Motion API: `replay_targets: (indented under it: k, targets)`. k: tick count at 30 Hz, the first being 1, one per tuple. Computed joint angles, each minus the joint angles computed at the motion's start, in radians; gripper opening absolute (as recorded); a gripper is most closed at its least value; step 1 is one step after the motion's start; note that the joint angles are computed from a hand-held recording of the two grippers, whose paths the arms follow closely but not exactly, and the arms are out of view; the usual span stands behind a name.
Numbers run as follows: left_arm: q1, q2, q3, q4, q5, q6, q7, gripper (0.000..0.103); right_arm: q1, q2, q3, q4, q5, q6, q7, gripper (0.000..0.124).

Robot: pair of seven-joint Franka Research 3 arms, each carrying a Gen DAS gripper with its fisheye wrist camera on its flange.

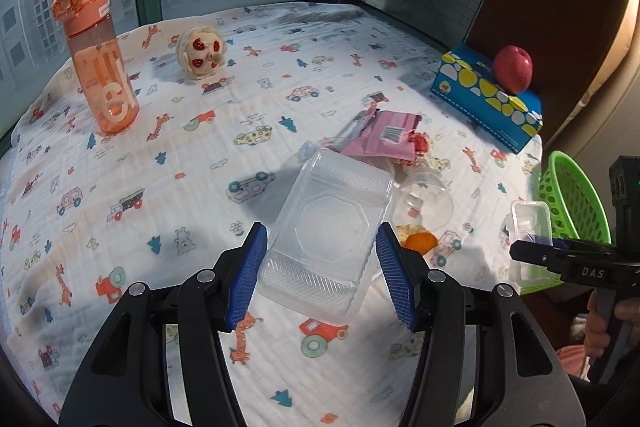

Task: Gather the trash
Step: 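Carry the clear box over the wastebasket and open the left tool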

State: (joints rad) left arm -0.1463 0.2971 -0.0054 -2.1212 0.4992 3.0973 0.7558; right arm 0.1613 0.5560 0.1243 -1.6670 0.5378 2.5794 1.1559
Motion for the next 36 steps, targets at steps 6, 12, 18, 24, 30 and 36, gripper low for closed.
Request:
replay_targets:
  k: [6, 12, 18, 24, 30, 36]
  targets:
    - [0.009, 0.026, -0.067, 0.065, -0.043, -0.012, 0.054, 0.056, -0.058, -0.050, 0.021, -0.038, 0.088, 0.028, -0.086, 0.054]
    - [0.004, 0.080, -0.132, 0.162, -0.103, -0.040, 0.134, 0.056, -0.097, -0.096, 0.000, -0.080, 0.145, 0.071, -0.138, 0.054]
    - [-0.024, 0.141, -0.176, 0.269, -0.156, -0.071, 0.199, 0.056, -0.144, -0.106, -0.030, -0.085, 0.171, 0.093, -0.153, 0.054]
    - [-0.075, 0.198, -0.189, 0.392, -0.178, -0.125, 0.240, 0.056, -0.185, -0.095, -0.066, -0.076, 0.152, 0.105, -0.138, 0.055]
    - [-0.117, 0.263, -0.207, 0.530, -0.191, -0.182, 0.299, 0.056, -0.226, -0.072, -0.088, -0.060, 0.125, 0.119, -0.105, 0.055]
    - [-0.159, 0.346, -0.223, 0.682, -0.214, -0.258, 0.363, 0.056, -0.262, -0.054, -0.095, -0.052, 0.110, 0.136, -0.076, 0.060]
